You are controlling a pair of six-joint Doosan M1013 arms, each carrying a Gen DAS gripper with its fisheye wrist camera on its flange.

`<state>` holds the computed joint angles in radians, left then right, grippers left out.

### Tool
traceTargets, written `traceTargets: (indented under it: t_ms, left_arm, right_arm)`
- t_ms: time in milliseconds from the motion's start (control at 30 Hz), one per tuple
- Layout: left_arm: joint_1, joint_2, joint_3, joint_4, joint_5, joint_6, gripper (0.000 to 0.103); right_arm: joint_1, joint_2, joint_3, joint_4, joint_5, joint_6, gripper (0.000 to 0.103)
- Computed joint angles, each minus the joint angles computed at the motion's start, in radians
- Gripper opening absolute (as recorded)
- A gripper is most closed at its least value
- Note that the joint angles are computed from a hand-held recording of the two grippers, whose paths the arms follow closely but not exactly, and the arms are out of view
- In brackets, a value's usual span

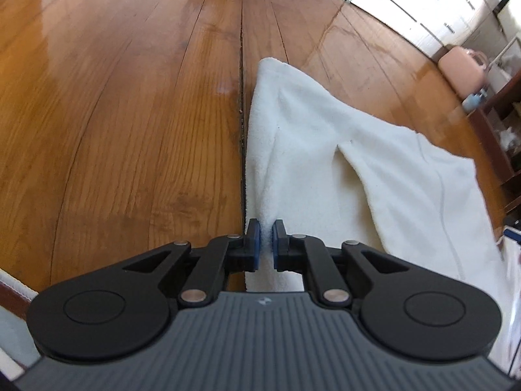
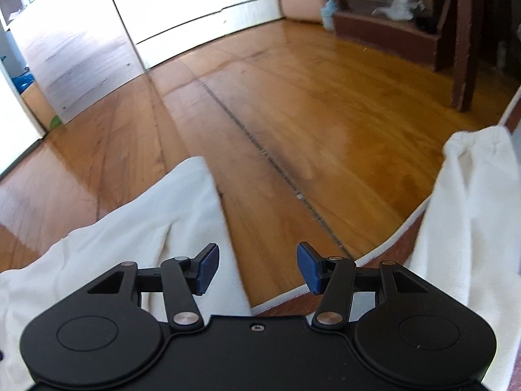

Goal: Fold clothes

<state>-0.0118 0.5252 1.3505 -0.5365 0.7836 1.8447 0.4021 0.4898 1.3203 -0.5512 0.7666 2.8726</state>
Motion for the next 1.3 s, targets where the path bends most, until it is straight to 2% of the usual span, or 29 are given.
traceTargets:
  t_ms: [100, 167, 200, 267, 300, 333, 367, 400, 467, 533, 567, 633, 700, 767, 833, 867, 900, 933, 1000, 1067, 1100, 1167, 1200, 1233, 1267, 1300]
  left_arm:
    - [0.010, 0.015, -0.013, -0.060, 0.024, 0.052, 0.013]
    - [0.027, 0.035, -0.035, -0.132, 0.076, 0.110, 0.012]
    - [0.030, 0.037, -0.037, -0.141, 0.077, 0.127, 0.008]
    - [0.032, 0.023, -0.021, -0.171, 0.041, 0.197, 0.007]
    - [0.033, 0.010, -0.007, -0.196, 0.013, 0.247, 0.007]
    - [0.037, -0.004, 0.009, -0.243, -0.009, 0.305, 0.007]
    - [0.040, -0.018, 0.024, -0.284, -0.031, 0.357, 0.006]
    - [0.039, -0.029, 0.036, -0.292, -0.056, 0.380, 0.006]
    - [0.031, -0.042, 0.052, -0.264, -0.101, 0.384, 0.006]
    - [0.012, -0.047, 0.066, -0.140, -0.157, 0.325, 0.006]
    - [-0.002, -0.046, 0.072, -0.045, -0.188, 0.281, 0.006]
    - [-0.020, -0.034, 0.071, 0.114, -0.199, 0.162, 0.007]
    - [-0.019, -0.028, 0.067, 0.120, -0.191, 0.108, 0.008]
    - [-0.018, -0.026, 0.048, 0.155, -0.162, 0.031, 0.013]
    - [-0.004, -0.028, 0.041, 0.110, -0.123, 0.013, 0.017]
    - [0.006, -0.029, 0.037, 0.080, -0.089, 0.003, 0.017]
    - [0.016, -0.030, 0.033, 0.045, -0.052, 0.000, 0.020]
    - [0.026, -0.030, 0.028, 0.007, -0.014, 0.000, 0.022]
    - [0.046, -0.028, 0.024, -0.092, 0.065, 0.034, 0.038]
    - [0.056, -0.029, 0.031, -0.162, 0.137, 0.062, 0.050]
    - [0.058, -0.030, 0.035, -0.172, 0.165, 0.063, 0.050]
    - [0.055, -0.034, 0.048, -0.175, 0.200, 0.083, 0.048]
    - [0.047, -0.040, 0.056, -0.155, 0.194, 0.103, 0.032]
    - [0.034, -0.055, 0.072, -0.111, 0.154, 0.118, 0.016]
    - [0.022, -0.070, 0.087, -0.066, 0.113, 0.130, 0.008]
    - [0.014, -0.085, 0.103, -0.041, 0.076, 0.141, 0.007]
  right_arm:
    - [-0.038, 0.002, 0.011, 0.210, -0.079, -0.136, 0.059]
    - [-0.055, 0.017, 0.007, 0.340, -0.090, -0.214, 0.061]
    - [-0.053, 0.022, 0.005, 0.326, -0.096, -0.218, 0.067]
    - [-0.041, 0.046, -0.034, 0.296, -0.054, -0.290, 0.067]
    - [-0.033, 0.058, -0.057, 0.293, -0.035, -0.376, 0.042]
    - [-0.023, 0.067, -0.073, 0.273, -0.030, -0.441, 0.018]
    - [-0.008, 0.073, -0.085, 0.214, -0.029, -0.454, 0.007]
    - [0.004, 0.070, -0.085, 0.123, -0.038, -0.414, 0.007]
    - [0.024, 0.050, -0.058, -0.092, -0.082, -0.209, 0.006]
    - [0.037, 0.034, -0.032, -0.266, -0.105, -0.020, 0.006]
    - [0.039, 0.035, -0.031, -0.298, -0.097, 0.006, 0.006]
    - [0.041, 0.058, -0.061, -0.247, -0.046, -0.094, 0.006]
    - [0.039, 0.095, -0.117, -0.152, 0.051, -0.244, 0.007]
    - [0.042, 0.111, -0.144, -0.131, 0.110, -0.277, 0.008]
    - [0.044, 0.098, -0.136, -0.133, 0.119, -0.219, 0.026]
    - [0.041, 0.083, -0.121, -0.124, 0.105, -0.173, 0.046]
    - [0.035, 0.061, -0.094, -0.115, 0.071, -0.131, 0.058]
    - [0.029, 0.035, -0.057, -0.116, 0.026, -0.086, 0.060]
    - [0.010, -0.014, 0.013, -0.074, -0.056, -0.041, 0.060]
    - [-0.015, -0.057, 0.078, 0.032, -0.140, -0.029, 0.060]
    - [-0.031, -0.078, 0.113, 0.113, -0.191, -0.050, 0.060]
    - [-0.051, -0.105, 0.163, 0.281, -0.255, -0.130, 0.060]
    - [-0.056, -0.114, 0.183, 0.346, -0.275, -0.174, 0.060]
    - [-0.057, -0.118, 0.197, 0.389, -0.286, -0.212, 0.060]
    - [-0.055, -0.119, 0.204, 0.419, -0.285, -0.245, 0.061]
    - [-0.051, -0.115, 0.205, 0.433, -0.280, -0.272, 0.061]
